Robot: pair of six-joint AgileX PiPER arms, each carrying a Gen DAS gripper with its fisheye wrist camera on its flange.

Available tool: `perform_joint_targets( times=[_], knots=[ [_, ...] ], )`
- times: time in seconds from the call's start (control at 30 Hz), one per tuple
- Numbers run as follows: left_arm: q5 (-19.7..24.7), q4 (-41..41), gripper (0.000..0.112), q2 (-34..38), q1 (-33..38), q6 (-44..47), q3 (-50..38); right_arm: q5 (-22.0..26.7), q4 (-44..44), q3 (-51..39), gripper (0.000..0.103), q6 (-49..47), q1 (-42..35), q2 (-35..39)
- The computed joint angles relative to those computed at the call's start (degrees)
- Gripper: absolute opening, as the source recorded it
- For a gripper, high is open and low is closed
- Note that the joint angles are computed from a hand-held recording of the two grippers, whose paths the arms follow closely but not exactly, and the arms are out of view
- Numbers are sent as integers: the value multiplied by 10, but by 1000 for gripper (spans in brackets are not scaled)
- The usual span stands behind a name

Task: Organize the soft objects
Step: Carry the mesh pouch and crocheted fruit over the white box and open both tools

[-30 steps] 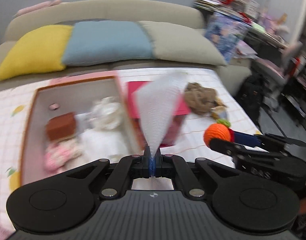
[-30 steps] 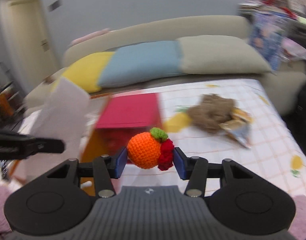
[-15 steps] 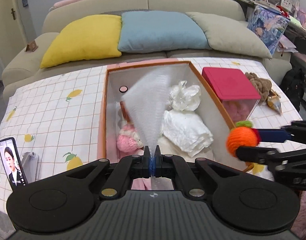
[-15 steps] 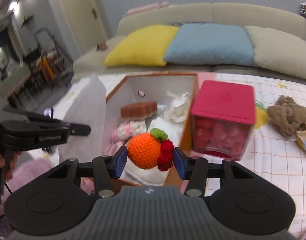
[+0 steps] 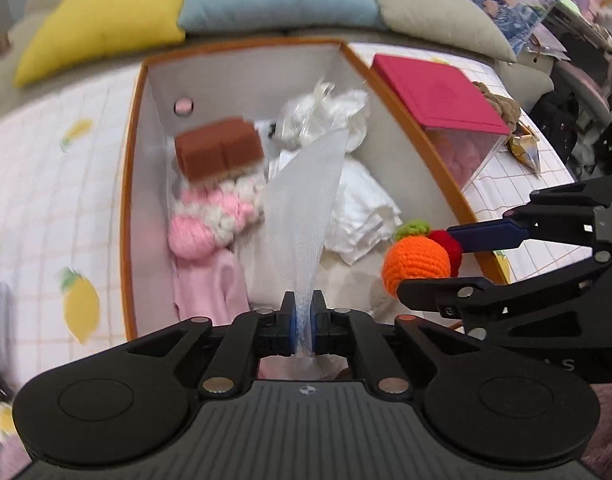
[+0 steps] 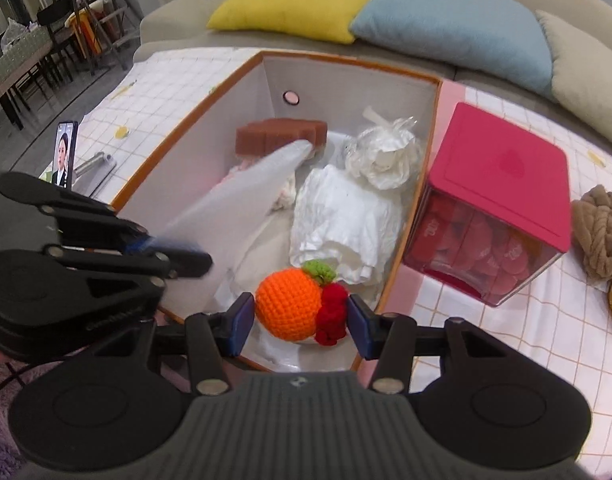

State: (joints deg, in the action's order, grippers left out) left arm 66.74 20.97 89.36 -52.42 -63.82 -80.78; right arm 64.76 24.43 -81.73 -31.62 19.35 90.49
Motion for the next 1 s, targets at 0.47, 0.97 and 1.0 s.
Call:
perform_joint_targets(
  times=[0.47, 0.97, 1.0],
  knots=[
    [-91, -56, 51, -66, 48, -48, 81, 24, -17, -47, 51, 20, 12, 35],
    [-44, -31, 26, -22, 46, -18, 5, 4, 23, -10, 55, -6, -40, -23],
    [-55, -50, 20, -16, 60, 0, 8, 3, 27, -5, 55, -10, -46, -28]
  ],
)
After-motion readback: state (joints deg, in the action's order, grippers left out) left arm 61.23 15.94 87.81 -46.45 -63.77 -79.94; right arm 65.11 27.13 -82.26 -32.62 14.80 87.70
